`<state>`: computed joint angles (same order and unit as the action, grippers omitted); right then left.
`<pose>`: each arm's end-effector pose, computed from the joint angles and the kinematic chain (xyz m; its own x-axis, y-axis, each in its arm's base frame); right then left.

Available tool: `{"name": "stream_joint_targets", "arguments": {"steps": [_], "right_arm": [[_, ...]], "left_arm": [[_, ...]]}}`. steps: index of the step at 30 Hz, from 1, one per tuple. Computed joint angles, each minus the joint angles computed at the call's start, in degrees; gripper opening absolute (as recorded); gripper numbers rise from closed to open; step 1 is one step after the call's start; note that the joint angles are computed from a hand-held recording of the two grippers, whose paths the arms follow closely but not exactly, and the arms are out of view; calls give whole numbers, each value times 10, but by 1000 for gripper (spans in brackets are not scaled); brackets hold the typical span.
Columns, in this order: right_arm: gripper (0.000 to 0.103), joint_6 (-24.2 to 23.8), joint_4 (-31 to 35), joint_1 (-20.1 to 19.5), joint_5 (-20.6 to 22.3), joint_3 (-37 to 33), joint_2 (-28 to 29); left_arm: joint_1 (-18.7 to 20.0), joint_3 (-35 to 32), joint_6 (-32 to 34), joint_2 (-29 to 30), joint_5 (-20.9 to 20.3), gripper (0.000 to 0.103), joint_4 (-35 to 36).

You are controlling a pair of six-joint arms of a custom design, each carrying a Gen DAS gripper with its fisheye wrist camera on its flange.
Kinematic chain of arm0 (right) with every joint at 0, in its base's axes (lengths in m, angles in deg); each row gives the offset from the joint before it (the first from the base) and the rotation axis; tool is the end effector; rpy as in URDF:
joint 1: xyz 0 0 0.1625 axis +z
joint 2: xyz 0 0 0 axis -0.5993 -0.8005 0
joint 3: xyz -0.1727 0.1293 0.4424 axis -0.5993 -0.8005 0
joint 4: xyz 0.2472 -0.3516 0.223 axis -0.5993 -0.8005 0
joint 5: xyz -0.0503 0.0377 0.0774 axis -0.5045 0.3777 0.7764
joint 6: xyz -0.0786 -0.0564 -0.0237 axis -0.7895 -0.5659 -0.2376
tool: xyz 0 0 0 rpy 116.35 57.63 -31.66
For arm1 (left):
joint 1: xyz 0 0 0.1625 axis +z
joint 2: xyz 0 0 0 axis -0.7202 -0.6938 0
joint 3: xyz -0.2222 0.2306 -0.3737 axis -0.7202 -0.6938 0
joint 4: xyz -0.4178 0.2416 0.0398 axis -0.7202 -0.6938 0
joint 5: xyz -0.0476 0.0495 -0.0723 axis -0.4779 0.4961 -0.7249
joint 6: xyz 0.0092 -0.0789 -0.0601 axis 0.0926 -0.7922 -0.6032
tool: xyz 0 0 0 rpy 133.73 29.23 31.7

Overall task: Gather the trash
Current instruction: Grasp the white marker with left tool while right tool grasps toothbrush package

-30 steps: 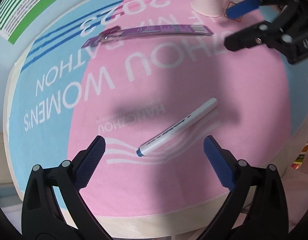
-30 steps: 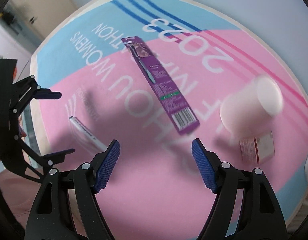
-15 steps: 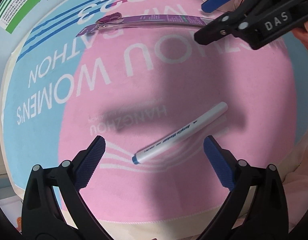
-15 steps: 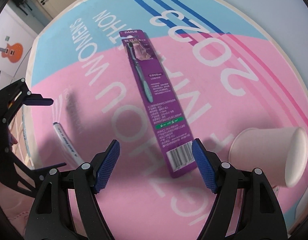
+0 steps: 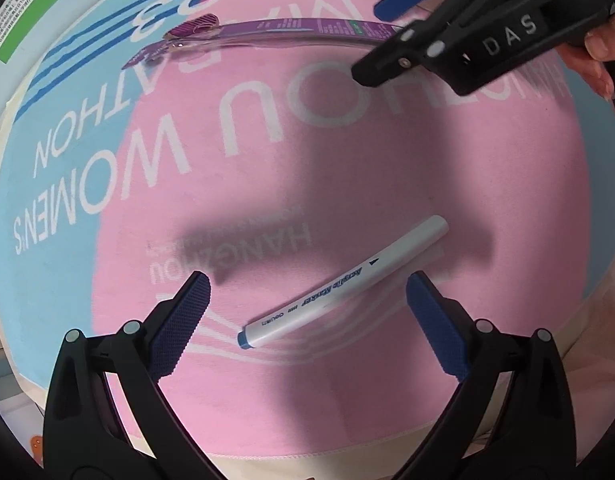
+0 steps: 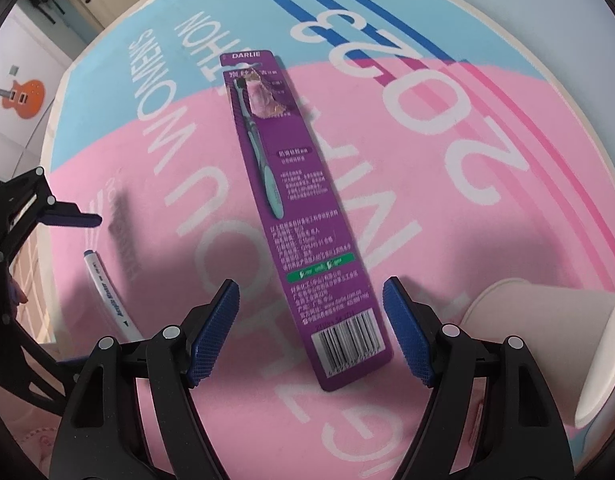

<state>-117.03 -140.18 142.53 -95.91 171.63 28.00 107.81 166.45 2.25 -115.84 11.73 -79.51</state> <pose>0.2981 -0.7406 0.0028 -0.5344 -0.7900 0.3006 -0.6899 0.6131 0.3849 -0.1068 -0.6171 0.1782 -0.6504 0.3648 -0.6663 0.3350 0.9250 0.1795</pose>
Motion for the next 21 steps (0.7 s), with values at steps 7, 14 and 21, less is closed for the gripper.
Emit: {"name": "stream_joint_targets", "arguments": {"steps": [7, 14, 21], "right_arm": [[63, -32, -45, 4, -21, 2, 10], [38, -47, -71, 5, -33, 7, 9], [22, -11, -28, 2, -10, -15, 4]], "left_arm": [[9, -3, 8, 10, -14, 87, -14], [12, -3, 21, 5, -14, 60, -32], [31, -24, 35, -5, -46, 11, -38]]}}
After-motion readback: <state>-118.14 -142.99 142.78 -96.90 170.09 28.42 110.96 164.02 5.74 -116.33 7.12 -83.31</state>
